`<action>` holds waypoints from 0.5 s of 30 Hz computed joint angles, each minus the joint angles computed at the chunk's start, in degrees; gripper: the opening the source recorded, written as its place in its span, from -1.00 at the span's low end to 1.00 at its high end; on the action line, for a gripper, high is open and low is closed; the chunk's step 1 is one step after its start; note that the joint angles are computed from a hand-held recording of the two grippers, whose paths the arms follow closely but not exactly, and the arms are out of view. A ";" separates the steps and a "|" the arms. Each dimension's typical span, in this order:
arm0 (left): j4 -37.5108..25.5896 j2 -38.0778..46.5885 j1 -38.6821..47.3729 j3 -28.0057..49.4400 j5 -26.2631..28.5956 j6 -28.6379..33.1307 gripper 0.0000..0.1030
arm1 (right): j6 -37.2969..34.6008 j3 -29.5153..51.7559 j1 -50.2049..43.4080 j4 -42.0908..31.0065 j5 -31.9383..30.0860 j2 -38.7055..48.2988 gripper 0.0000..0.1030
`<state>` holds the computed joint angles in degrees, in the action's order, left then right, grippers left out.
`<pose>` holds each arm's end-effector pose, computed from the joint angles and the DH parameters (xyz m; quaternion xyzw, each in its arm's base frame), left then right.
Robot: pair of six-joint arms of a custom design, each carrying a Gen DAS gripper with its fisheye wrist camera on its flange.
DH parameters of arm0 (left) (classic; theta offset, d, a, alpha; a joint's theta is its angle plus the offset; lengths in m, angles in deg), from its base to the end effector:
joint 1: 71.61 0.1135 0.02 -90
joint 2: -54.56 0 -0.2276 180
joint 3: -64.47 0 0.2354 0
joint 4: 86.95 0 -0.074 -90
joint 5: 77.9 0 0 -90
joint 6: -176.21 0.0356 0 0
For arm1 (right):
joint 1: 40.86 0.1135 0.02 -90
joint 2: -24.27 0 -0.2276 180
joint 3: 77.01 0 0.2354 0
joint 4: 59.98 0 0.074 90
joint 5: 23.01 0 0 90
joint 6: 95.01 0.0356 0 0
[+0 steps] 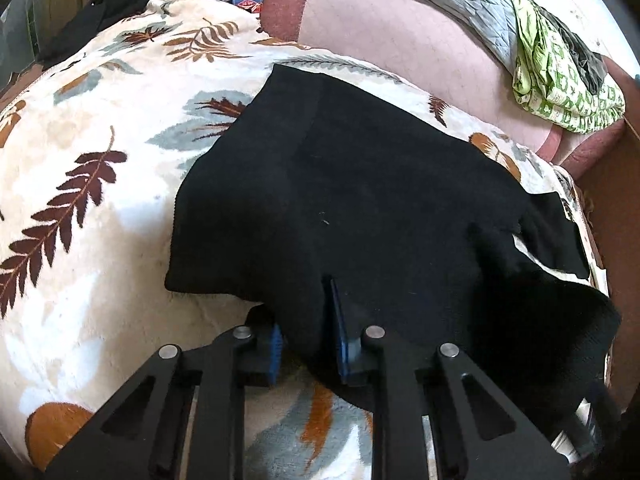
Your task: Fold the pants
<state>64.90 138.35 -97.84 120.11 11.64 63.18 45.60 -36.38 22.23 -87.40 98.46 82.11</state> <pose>0.2367 -0.1163 0.1375 0.0256 0.9567 -0.1173 0.2651 0.1062 0.1681 0.1632 0.0074 0.8942 0.1740 0.4125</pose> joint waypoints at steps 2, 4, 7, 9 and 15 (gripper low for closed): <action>-0.05 -0.06 0.13 -0.08 0.25 -0.51 -0.64 | 4.86 -1.41 3.07 -9.41 6.72 -9.10 0.37; -0.15 -0.09 -0.06 -0.06 -0.06 -1.08 -0.63 | 11.18 -2.60 3.51 -18.93 11.74 -16.25 0.40; -0.10 -0.16 -0.40 -0.16 -0.73 -1.28 -0.61 | 11.50 -4.80 -5.42 -21.78 8.04 -19.72 0.40; 0.18 -0.17 -0.39 -0.36 -0.71 -1.44 -0.60 | 4.53 -7.65 -15.45 -15.01 0.28 -18.80 0.40; 0.89 0.84 -1.00 0.06 -1.48 -1.08 -0.60 | -5.65 -6.55 -25.32 2.64 -14.09 1.97 -0.59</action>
